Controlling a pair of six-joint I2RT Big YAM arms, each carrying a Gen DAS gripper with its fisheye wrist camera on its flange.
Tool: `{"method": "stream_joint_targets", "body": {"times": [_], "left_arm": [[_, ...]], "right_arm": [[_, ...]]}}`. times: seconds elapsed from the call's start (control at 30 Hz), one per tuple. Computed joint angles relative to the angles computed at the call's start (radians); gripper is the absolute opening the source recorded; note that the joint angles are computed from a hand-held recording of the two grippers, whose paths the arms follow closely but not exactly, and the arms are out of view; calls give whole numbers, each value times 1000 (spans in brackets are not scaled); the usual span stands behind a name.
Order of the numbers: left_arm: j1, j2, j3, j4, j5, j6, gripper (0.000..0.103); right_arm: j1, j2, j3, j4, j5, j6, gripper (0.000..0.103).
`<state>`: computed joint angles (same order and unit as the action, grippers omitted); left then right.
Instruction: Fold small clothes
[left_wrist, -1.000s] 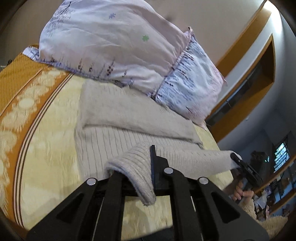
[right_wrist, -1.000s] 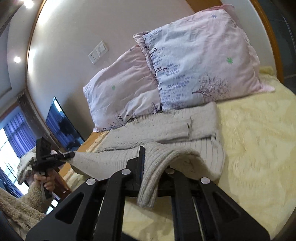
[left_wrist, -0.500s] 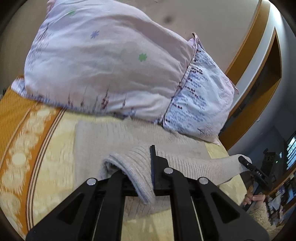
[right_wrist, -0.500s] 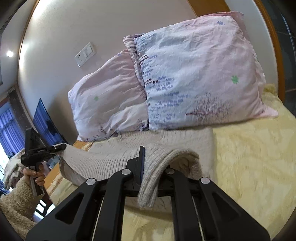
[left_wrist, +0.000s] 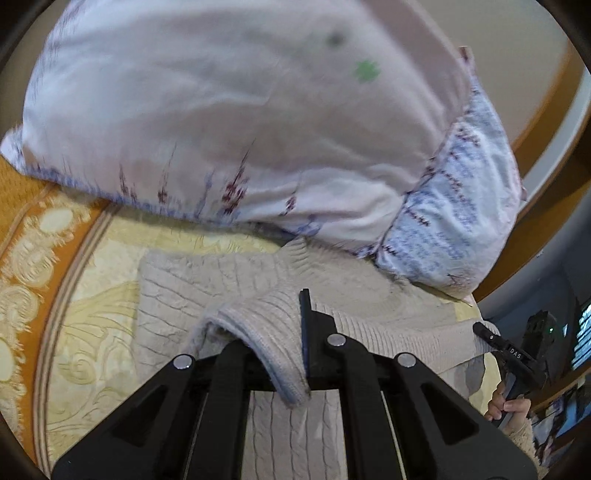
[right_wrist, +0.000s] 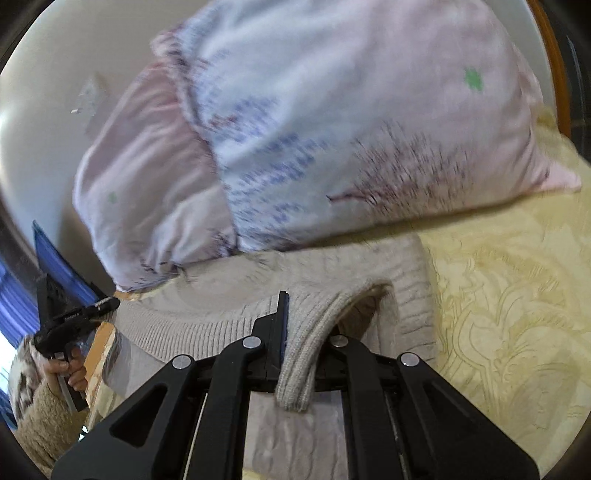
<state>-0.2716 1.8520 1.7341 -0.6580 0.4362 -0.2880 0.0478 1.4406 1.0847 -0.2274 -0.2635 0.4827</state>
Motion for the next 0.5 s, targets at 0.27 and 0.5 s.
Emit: {"method": "stream_joint_targets", "body": {"times": [0.27,0.5], "left_arm": [[10,77,55,-25,39,-54,8],[14,77,65,-7,3,-106,51]], "right_arm": [[-21,84,62,-26,-32,82,10],[-28,121,101,-3,-41,177,56]]}}
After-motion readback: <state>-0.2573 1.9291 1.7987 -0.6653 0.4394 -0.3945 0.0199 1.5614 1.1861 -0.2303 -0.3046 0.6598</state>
